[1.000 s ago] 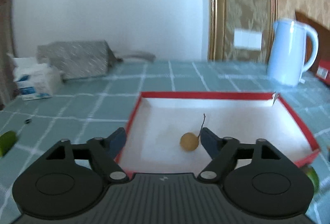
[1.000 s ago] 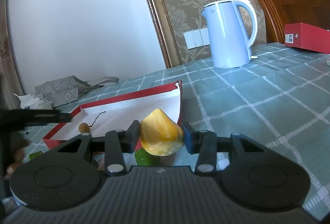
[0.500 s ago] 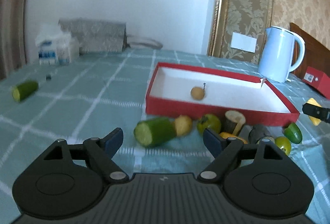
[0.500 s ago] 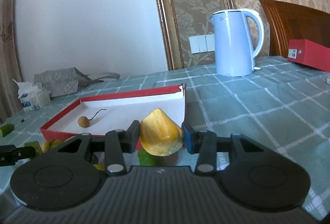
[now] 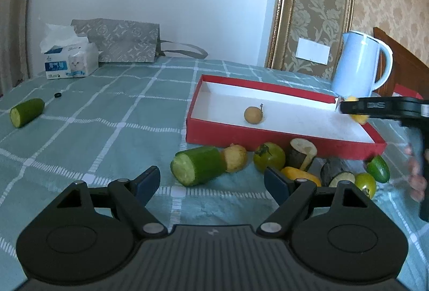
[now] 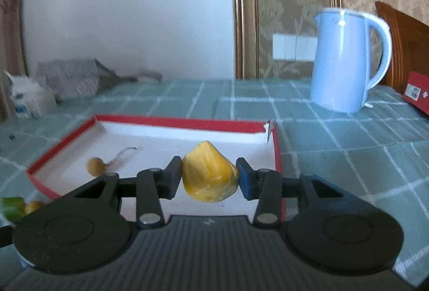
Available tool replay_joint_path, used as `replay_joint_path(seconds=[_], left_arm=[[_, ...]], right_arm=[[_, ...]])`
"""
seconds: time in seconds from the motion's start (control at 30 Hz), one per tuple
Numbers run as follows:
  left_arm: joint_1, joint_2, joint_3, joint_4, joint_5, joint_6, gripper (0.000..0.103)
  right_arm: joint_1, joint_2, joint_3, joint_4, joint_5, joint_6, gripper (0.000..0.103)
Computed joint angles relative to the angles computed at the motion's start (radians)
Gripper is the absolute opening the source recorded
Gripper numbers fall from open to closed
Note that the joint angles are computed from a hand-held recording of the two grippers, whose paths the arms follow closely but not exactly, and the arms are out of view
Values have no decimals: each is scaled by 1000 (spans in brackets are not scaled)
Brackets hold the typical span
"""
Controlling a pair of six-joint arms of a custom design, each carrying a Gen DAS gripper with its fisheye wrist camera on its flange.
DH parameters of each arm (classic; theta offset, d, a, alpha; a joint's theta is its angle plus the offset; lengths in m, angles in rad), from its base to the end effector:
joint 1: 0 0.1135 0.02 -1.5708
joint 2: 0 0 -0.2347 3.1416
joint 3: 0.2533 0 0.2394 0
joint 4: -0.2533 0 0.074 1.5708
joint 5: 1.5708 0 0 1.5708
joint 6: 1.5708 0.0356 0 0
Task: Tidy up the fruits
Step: 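Carry the yellow jackfruit chunk into the red box and open the right tool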
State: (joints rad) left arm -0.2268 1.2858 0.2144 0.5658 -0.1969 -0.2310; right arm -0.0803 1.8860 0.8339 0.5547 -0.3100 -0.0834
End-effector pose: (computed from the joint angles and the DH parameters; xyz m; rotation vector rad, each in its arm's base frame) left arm 0.2091 -0.0411 0.1113 -0.1244 2.0629 -0.0775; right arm 0.3543 -0.0176 0.1136 -0.1929 2.0404 0.2185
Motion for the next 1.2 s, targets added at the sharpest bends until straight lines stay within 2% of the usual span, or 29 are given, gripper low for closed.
replay_joint_path(seconds=[0.07,0.17,0.33,0.47,0.5,0.53,0.6,0.63,0.73,0.83,1.03,1.13,1.2], left_arm=[[-12,5,3,0,-16,4,85],[-21,15,10,0,-28,3,85],[-25,17,13,-6,-40,7,85],[-26,6,7,-10,-62,-7,85],[-26,1,0,-4,-73,-14,85],[-22,-4,-2,-6,-75,-18,85],[-9,-11,5,-29,-74,-40,85],[5,-12,9,-39,-62,-48,85],[35,1,30,-62,-42,-72,85],[39,13,46,-80,-46,-73,85],[31,49,82,-95,-72,-72,85],[27,72,111,-111,-82,-73,85],[28,85,130,-125,-81,-79,85]], right_arm=[[15,44,80,-96,8,-11,41],[40,79,128,-139,65,-13,42],[37,90,145,-153,67,6,42],[13,68,102,-106,33,20,42],[9,58,82,-80,30,26,46],[-1,38,44,-39,21,31,59],[-17,-4,-48,73,23,42,79],[-23,-25,-105,157,37,49,82],[-47,-64,-199,304,36,69,82],[-74,-79,-208,288,-10,91,83],[-93,-70,-198,247,-10,108,88],[-123,-67,-218,277,-42,168,100],[-139,-65,-228,294,-53,193,100]])
